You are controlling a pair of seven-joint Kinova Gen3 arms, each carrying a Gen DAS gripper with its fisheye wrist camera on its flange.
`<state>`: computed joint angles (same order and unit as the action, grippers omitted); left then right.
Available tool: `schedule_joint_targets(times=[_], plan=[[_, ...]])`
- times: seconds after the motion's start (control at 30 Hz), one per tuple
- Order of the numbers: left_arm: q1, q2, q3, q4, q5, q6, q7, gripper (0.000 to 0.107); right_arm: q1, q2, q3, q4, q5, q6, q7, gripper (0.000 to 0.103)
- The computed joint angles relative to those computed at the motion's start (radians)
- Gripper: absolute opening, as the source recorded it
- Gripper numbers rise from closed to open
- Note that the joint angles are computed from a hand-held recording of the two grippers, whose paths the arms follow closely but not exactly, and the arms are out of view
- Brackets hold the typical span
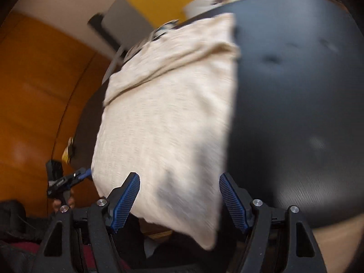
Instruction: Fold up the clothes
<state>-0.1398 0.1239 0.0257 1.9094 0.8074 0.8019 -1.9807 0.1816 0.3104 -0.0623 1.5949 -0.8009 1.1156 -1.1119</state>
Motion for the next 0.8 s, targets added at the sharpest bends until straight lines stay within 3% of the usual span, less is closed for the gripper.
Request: schedule_joint_targets(times=[0.23,0.4,0.43,0.5,0.57,0.8], plan=[[0.008,-0.002,0.006,0.025,0.029,0.013,-0.037,0.070,0.047,0.016,-0.005,0.109,-0.132,-0.003,0.087,0.074],[-0.030,0.015,-0.011,0.025,0.085,0.088,-0.064,0.073,0.057,0.027,-0.009,0.147,-0.199,-0.022,0.147,0.073],[-0.043,0.020,-0.016,0.027,0.103,0.108,-0.072,0.073,0.054,0.028,-0.010,0.149,-0.201,-0.024,0.158,0.069],[-0.066,0.031,-0.024,0.036,0.142,0.140,-0.093,0.073,0.035,0.022,-0.007,0.156,-0.185,-0.050,0.159,0.051],[-0.078,0.036,-0.027,0.041,0.161,0.158,-0.102,0.073,-0.002,0.009,0.006,0.160,-0.144,-0.092,0.131,0.015],[-0.093,0.008,-0.045,0.056,0.113,0.187,-0.106,0.073,0.034,0.041,-0.019,0.174,-0.189,-0.055,0.180,0.013]])
